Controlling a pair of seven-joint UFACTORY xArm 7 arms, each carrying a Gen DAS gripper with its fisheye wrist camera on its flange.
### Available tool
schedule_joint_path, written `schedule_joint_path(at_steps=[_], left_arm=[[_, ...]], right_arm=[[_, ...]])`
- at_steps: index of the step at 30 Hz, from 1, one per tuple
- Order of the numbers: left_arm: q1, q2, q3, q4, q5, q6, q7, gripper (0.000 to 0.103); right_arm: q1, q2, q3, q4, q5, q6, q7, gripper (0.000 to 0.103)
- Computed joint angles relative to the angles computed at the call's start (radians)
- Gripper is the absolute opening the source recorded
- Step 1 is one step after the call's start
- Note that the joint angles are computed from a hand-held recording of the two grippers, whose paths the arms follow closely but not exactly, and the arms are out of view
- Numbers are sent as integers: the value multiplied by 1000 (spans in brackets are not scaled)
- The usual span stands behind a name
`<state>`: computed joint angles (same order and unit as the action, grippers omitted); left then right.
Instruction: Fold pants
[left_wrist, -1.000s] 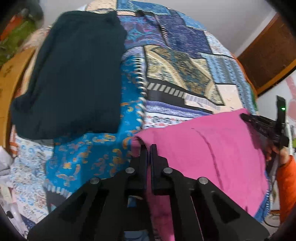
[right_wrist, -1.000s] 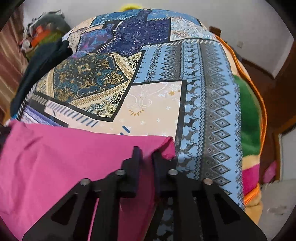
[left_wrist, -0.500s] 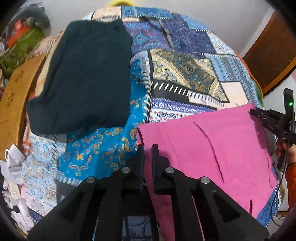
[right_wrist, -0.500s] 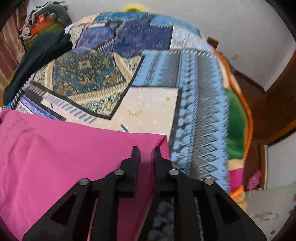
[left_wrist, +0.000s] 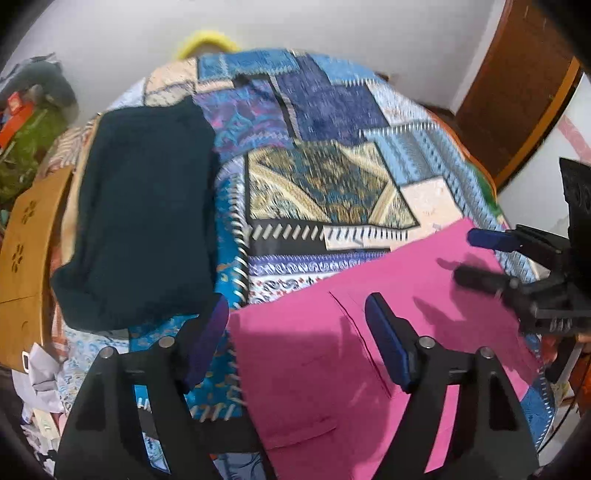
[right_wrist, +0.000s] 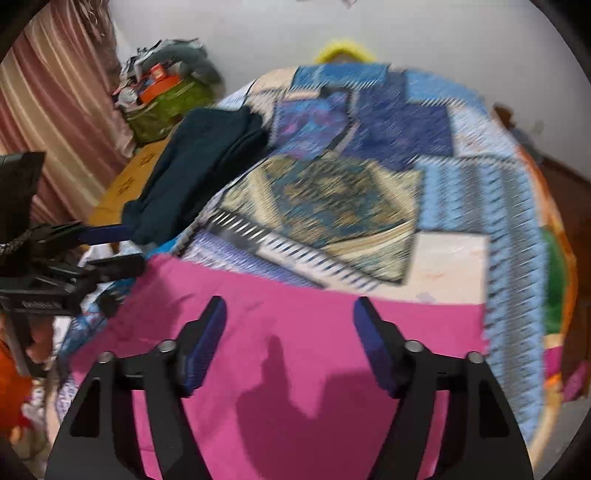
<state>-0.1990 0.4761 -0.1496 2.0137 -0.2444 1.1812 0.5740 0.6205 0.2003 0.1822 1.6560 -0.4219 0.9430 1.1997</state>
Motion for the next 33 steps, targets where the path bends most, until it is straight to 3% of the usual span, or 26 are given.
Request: schedule_joint_path(at_steps=[3,8,15,22,33], left_arm=[[-27,12,14,-17,57,-5,-4,76],[-35,54,19,5,103,80,5,76],[-11,-114,14,-240,107,-24,141,80],[32,-250,30,-400,25,-64,164,81],[84,-435,75,-585,-93,-93,238,83]], right_arm=[[-7,62,6,34,72,-17,-34,71],[-17,135,14,62,236,-10,-118,71],[53,112,5,70,175,83,-161,76],[105,14,29,-19,120,148,-45,79],[110,-136,118,-183,45,174,225,81]])
